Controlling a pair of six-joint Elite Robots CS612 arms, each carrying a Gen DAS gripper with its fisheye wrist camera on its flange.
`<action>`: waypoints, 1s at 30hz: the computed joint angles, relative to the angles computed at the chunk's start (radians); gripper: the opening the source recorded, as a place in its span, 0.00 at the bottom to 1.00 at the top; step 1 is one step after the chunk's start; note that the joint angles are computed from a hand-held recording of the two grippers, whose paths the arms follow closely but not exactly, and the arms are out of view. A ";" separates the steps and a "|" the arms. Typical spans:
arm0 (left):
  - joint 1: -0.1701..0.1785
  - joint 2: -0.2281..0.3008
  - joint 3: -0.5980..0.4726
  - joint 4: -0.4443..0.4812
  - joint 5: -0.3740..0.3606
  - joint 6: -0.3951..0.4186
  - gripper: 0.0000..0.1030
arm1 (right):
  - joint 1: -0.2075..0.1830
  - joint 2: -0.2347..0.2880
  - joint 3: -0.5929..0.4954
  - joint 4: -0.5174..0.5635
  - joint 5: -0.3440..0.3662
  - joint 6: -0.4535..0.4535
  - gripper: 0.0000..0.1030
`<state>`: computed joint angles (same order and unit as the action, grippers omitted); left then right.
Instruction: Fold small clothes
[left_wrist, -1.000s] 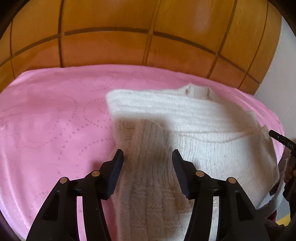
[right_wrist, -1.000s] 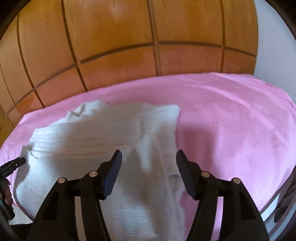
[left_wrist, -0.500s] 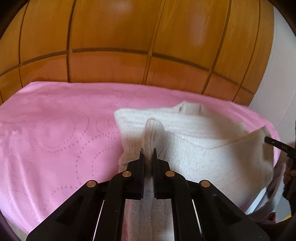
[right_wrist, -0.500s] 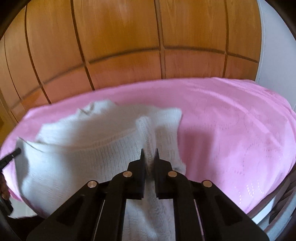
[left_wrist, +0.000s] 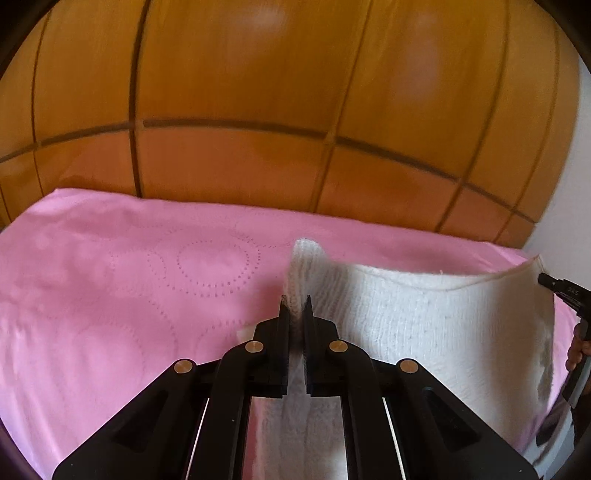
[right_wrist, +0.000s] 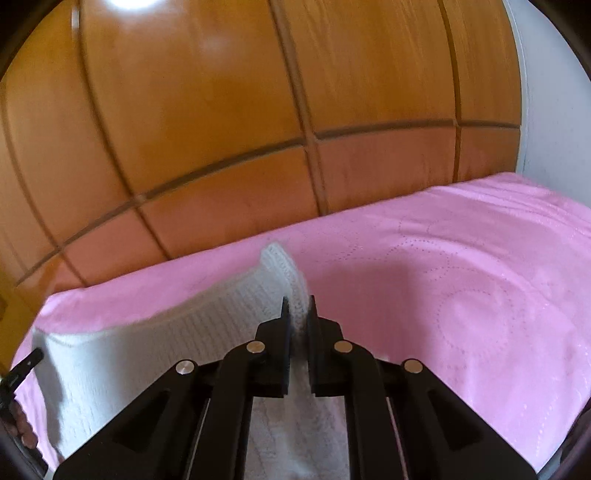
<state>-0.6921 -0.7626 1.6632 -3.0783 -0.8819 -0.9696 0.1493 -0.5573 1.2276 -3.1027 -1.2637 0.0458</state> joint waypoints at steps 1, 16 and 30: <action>0.011 0.011 -0.022 0.039 -0.011 -0.005 0.04 | 0.006 0.021 -0.040 0.042 -0.022 0.002 0.06; 0.012 0.022 -0.027 0.027 -0.048 -0.044 0.49 | 0.022 0.046 -0.059 0.080 -0.055 -0.057 0.52; 0.005 0.109 -0.147 0.042 -0.162 0.099 0.04 | 0.088 0.034 -0.049 0.326 0.082 -0.299 0.04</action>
<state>-0.6867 -0.6533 1.5162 -3.0364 -1.0438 -0.8705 0.2374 -0.5236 1.1787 -2.7763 -1.1818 -0.2531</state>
